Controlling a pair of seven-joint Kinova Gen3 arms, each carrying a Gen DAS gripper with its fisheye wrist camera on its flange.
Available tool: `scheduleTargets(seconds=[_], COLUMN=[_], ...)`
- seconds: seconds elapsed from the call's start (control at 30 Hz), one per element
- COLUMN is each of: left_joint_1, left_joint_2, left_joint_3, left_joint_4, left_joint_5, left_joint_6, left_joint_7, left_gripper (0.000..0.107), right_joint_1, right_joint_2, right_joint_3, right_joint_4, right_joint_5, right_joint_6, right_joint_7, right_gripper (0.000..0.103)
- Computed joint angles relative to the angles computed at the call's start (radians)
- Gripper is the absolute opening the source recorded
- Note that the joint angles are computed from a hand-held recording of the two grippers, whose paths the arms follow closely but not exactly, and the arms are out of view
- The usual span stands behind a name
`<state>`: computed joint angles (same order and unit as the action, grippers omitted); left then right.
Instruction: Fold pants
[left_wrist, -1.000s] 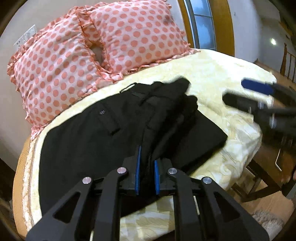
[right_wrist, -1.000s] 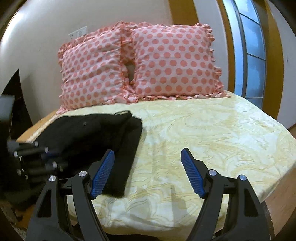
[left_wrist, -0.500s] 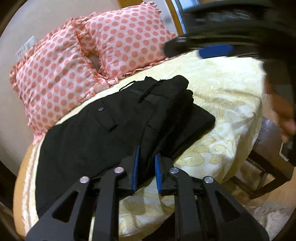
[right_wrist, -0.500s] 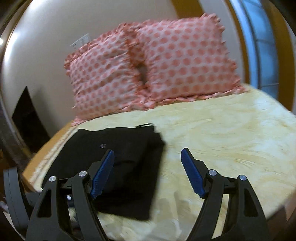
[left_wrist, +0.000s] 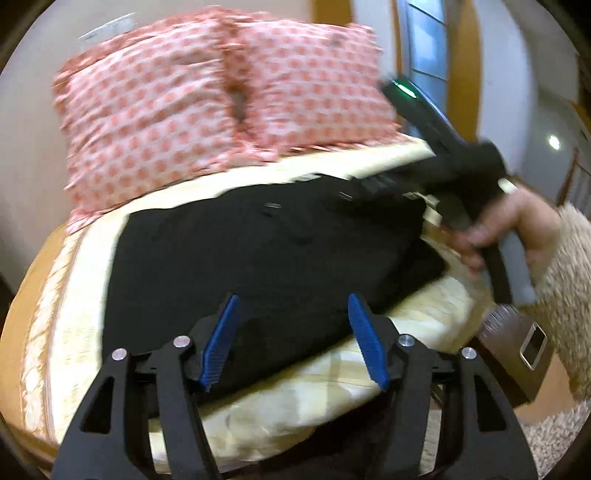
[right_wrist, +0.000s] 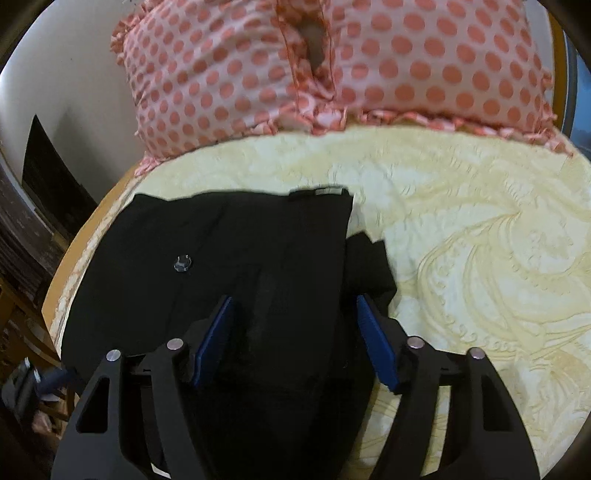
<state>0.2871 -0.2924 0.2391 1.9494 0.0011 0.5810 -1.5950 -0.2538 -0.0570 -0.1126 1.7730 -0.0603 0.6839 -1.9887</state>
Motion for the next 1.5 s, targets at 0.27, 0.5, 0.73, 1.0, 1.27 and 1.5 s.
scheduleTargets(seconds=[0.27, 0.5, 0.73, 1.0, 1.27, 1.5], left_joint_1=[-0.048, -0.073, -0.093, -0.108, -0.110, -0.117], left_joint_2=[0.013, 0.020, 0.007, 0.029, 0.085, 0.100], left_joint_3=[-0.038, -0.038, -0.052, -0.084, -0.084, -0.038], left_joint_4=[-0.017, -0.016, -0.021, -0.035, -0.080, -0.083], left_joint_5=[-0.003, -0.014, -0.019, -0.001, 0.018, -0.061], left_joint_6=[-0.001, -0.001, -0.008, -0.005, -0.002, 0.006], left_joint_7=[0.028, 0.052, 0.079, 0.065, 0.093, 0.177], left_gripper=[0.065, 0.067, 0.070, 0.072, 0.076, 0.078], right_joint_1=[0.049, 0.140, 0.162, 0.114, 0.128, 0.193], right_joint_2=[-0.013, -0.049, -0.128, -0.142, -0.129, -0.208], right_joint_3=[-0.023, -0.224, -0.343, -0.274, -0.236, -0.385], right_joint_4=[0.018, -0.003, 0.002, 0.124, 0.152, 0.142], right_joint_5=[-0.138, 0.087, 0.367, 0.377, 0.304, 0.526], right_joint_6=[-0.006, -0.016, -0.021, -0.019, -0.079, 0.040], right_joint_7=[0.155, 0.074, -0.162, -0.359, -0.300, -0.537], right_gripper=[0.036, 0.014, 0.013, 0.013, 0.019, 0.037])
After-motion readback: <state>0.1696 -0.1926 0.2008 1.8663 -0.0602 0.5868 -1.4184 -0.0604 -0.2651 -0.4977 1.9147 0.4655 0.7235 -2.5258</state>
